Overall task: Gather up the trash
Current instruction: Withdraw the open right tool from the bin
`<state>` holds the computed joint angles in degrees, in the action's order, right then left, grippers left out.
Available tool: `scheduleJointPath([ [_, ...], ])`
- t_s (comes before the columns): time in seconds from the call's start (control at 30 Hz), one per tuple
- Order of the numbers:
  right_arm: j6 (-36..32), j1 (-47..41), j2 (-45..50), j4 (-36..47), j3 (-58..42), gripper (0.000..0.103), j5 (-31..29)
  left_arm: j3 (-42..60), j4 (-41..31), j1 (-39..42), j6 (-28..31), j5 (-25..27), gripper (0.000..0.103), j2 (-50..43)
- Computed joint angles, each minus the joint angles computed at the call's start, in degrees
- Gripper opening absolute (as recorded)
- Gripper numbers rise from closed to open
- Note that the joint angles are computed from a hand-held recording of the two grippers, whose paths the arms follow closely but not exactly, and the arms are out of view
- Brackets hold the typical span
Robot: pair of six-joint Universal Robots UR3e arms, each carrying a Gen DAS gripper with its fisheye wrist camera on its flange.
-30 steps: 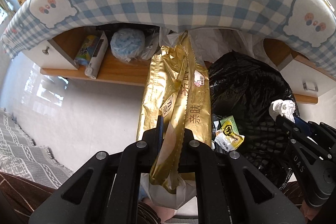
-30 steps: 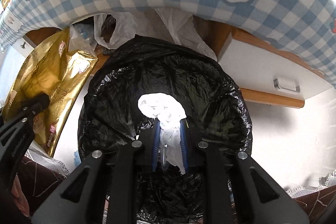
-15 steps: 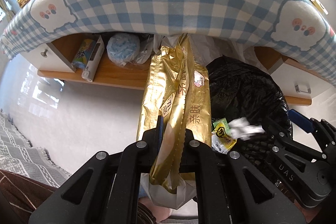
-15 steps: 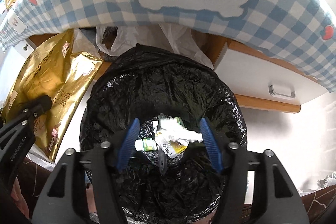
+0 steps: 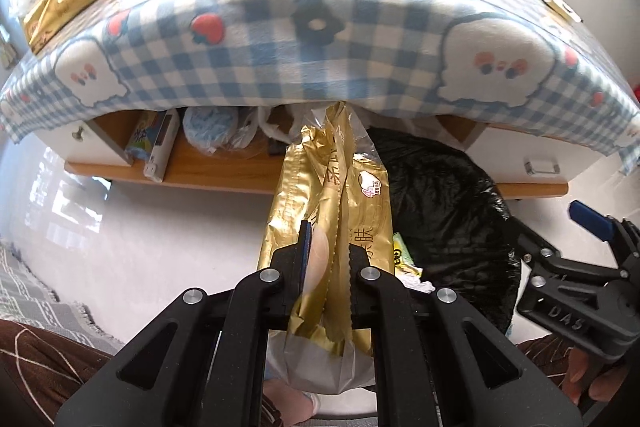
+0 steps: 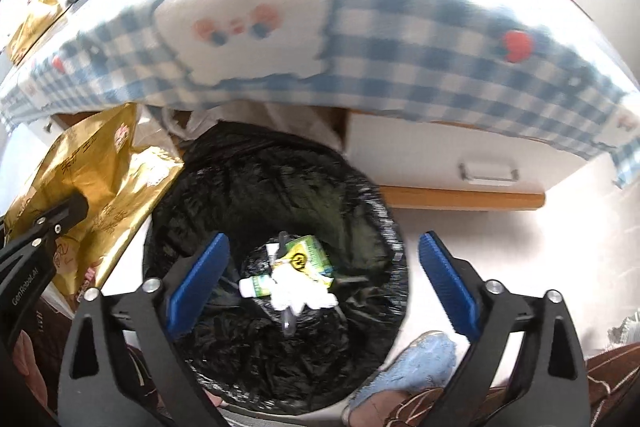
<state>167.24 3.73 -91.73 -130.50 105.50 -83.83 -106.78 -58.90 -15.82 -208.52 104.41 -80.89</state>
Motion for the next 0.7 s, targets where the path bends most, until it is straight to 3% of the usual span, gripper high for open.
scheduleJointPath([
  [0.5,-6.38,-13.05,-5.92,5.71,0.48,0.094,2.13,7.20,2.61,-6.48,-2.29,0.78,0.008,-9.58],
  [0.7,-6.06,-16.85,-5.61,7.88,0.27,0.094,2.96,10.08,4.07,-8.51,-2.79,0.13,0.008,-14.30],
])
